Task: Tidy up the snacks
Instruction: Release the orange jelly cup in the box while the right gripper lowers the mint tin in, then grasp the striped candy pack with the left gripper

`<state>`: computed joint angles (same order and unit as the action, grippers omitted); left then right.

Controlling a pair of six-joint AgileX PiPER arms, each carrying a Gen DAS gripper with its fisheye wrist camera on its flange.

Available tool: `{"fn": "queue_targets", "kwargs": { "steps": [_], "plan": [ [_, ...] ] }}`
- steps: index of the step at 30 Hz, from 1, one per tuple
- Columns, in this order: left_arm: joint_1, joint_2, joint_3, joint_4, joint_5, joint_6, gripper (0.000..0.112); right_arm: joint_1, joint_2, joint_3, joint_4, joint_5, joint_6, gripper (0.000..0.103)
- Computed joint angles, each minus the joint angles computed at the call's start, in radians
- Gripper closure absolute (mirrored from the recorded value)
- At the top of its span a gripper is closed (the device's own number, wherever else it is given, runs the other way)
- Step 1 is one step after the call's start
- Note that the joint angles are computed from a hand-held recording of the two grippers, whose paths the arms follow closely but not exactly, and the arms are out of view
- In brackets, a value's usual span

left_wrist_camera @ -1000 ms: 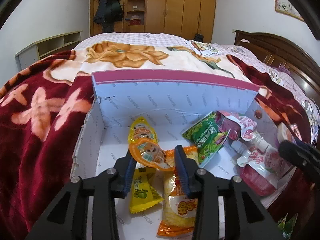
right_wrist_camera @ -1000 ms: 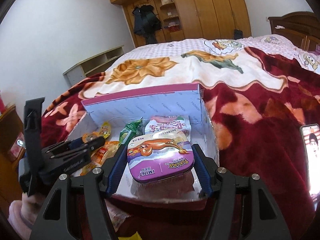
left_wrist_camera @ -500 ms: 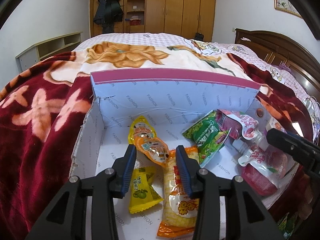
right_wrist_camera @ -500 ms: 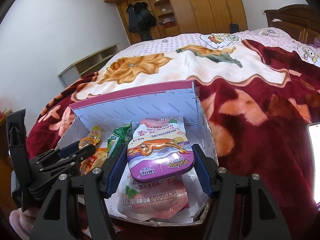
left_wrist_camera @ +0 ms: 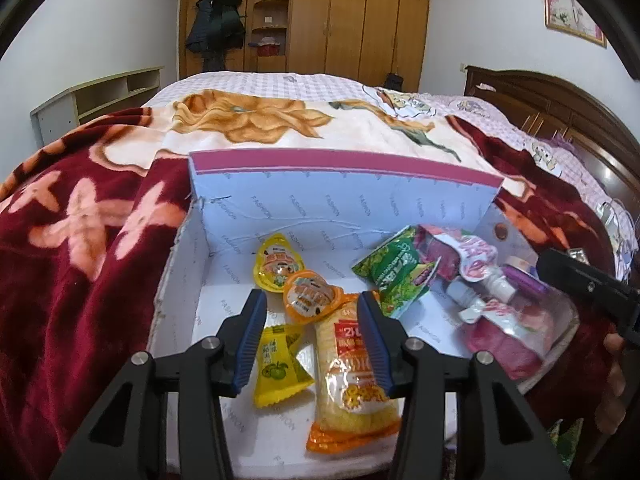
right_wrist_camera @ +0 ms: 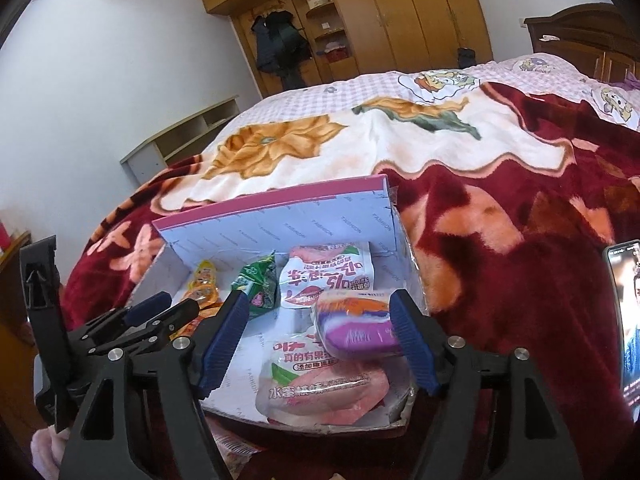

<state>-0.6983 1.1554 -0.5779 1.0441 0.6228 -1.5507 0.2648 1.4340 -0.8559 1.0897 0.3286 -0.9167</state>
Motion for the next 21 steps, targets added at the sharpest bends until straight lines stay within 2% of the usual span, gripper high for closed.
{"fn": "queue_targets", "kwargs": {
  "steps": [5,15,21],
  "plan": [
    [-0.044,-0.052,0.009,-0.036,0.038,0.012,0.062,0.013,-0.045,0.026,0.01,0.021,-0.012,0.029],
    [-0.232,-0.129,0.014,-0.058,0.2,-0.027,0.062,0.049,-0.117,0.091,-0.029,0.044,0.033,0.029],
    [-0.308,-0.16,0.017,-0.081,0.246,-0.049,0.062,0.056,-0.162,0.134,-0.046,0.047,0.058,0.029]
  ]
}}
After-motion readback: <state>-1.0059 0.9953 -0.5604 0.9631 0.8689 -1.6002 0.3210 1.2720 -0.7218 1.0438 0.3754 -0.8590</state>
